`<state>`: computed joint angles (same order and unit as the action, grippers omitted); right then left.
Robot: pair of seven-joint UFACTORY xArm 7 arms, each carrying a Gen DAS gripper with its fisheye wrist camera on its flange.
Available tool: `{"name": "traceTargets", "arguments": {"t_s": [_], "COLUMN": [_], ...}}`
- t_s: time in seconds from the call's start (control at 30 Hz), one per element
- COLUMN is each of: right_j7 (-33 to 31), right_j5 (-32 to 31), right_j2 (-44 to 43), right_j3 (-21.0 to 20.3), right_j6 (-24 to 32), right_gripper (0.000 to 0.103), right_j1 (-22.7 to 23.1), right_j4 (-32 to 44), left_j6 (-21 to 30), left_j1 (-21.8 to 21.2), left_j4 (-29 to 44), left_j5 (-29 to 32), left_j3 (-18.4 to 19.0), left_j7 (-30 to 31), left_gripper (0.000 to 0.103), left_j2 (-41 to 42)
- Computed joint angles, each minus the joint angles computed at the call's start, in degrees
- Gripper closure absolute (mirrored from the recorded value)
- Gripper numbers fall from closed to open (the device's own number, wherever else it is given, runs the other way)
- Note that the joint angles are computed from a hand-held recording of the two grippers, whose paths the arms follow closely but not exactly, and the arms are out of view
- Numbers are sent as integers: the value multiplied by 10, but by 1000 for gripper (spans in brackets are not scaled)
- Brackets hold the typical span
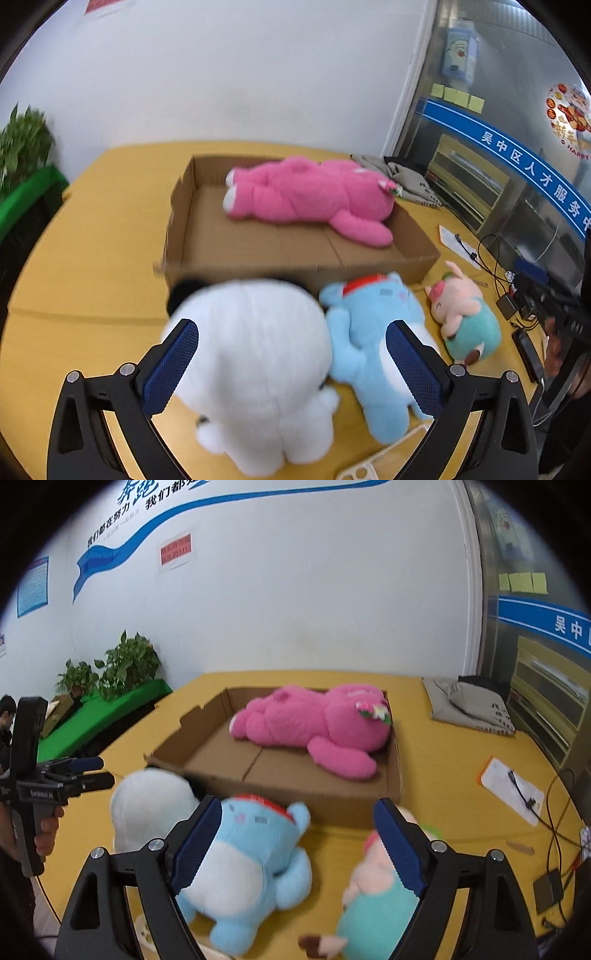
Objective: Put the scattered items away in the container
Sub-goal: 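Lower the pink bear into the box and open both grippers, then move both grippers toward the white panda plush on the table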
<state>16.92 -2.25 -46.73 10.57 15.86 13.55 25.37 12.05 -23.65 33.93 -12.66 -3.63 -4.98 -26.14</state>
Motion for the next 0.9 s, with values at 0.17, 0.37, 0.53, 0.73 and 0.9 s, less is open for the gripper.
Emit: {"name": "traceTargets", "arguments": {"t_s": [0.17, 0.37, 0.53, 0.73, 0.9], "right_j7": [60, 139, 176, 199, 206], "right_j5": [4, -20, -45, -63, -69], "right_j2": [-41, -57, -45, -38, -25], "right_j3": [38, 84, 102, 100, 96], "right_j6": [27, 34, 39, 37, 32], "right_gripper": [18, 18, 18, 18, 18], "right_j1": [-16, -10, -6, 1, 11], "right_j4": [-50, -77, -72, -69, -67], "left_j6": [-30, -48, -63, -61, -62], "left_j1": [-4, 1, -27, -25, -26], "left_j4": [-45, -70, -86, -92, -93], "left_j5": [2, 27, 30, 49, 56], "left_j3": [-23, -56, -44, -46, -34], "left_j7": [-39, -107, -129, -149, -148], "left_gripper": [0, 0, 0, 0, 0], "left_j2": [-19, -24, -25, -29, -28]}}
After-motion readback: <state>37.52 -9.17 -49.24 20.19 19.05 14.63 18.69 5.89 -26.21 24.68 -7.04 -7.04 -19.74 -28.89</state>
